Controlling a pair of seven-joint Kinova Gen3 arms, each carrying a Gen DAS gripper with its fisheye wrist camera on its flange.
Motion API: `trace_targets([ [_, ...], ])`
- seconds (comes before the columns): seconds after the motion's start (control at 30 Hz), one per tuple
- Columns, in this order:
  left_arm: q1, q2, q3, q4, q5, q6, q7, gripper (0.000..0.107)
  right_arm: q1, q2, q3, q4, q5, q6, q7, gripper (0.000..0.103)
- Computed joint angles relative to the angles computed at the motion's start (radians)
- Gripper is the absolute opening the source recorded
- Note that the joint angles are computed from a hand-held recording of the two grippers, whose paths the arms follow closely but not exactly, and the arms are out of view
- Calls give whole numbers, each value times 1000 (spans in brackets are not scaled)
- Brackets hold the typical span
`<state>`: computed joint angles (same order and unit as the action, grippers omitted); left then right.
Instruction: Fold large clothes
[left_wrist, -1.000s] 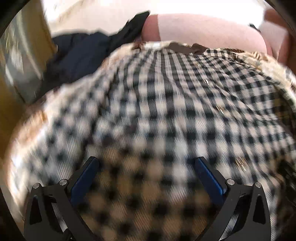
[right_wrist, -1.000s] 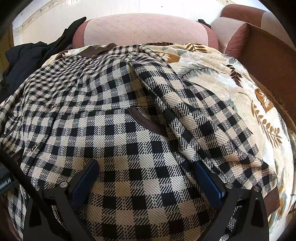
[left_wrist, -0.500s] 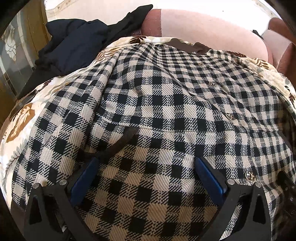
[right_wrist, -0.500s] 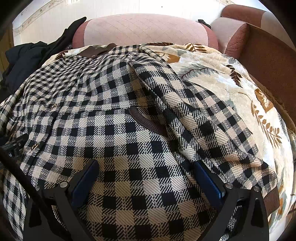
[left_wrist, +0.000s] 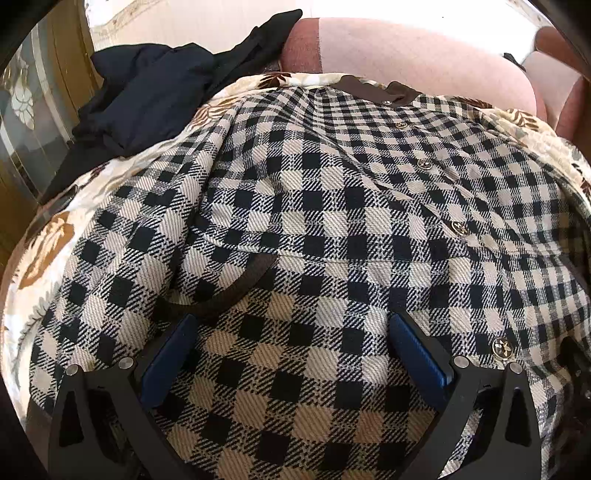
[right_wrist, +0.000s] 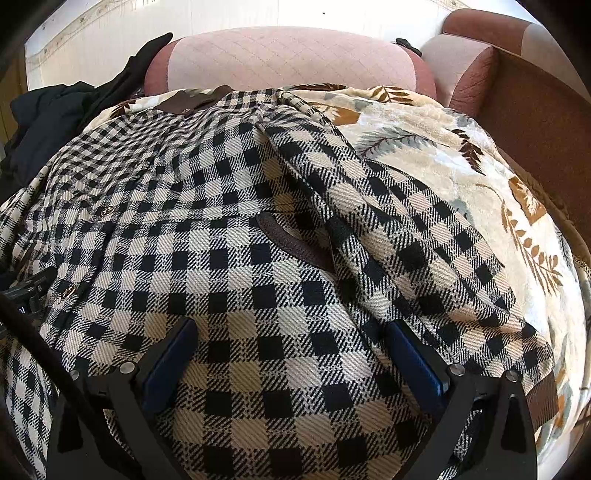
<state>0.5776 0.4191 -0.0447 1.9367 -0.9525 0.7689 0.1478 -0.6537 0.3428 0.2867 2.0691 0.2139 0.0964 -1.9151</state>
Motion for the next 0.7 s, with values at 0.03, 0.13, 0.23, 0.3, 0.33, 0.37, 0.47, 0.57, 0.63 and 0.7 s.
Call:
trace_targets([
  [0.03,-3,-5,-1,6,-1,-10,3,103,1,0,-1,0,-1,0,1,103],
  [0.13,-8,-5,-1,9,-2,-16,-1,103,0,0,0,0,-1,1,1,103],
  [0.23,-5,-5,-4,18,-10,-22,7,103,3,0,-3,0,-1,1,3,103],
  [0.3,-11,-3,-1,14,-1,-30,3,103,2,0,-2,-1,-2,1,3,103],
  [0.33,-11,-2,-2,14,-1,-32,4,103,2,0,-2,-1,-2,1,3,103],
  [0.37,-8,-1,-4,15,-2,-33,6,103,2,0,-1,0,-1,1,3,103],
  [0.47,-7,-1,-6,14,0,-34,6,103,5,-1,-4,0,-2,0,4,103],
  [0.57,-8,0,-6,12,5,-35,1,103,4,0,-2,0,-3,0,4,103],
  [0.63,-7,-6,-9,17,2,-47,9,103,4,-1,-2,1,-3,0,5,103],
  [0.7,-4,-8,-11,17,0,-43,13,103,5,-1,-3,2,-4,-2,6,103],
])
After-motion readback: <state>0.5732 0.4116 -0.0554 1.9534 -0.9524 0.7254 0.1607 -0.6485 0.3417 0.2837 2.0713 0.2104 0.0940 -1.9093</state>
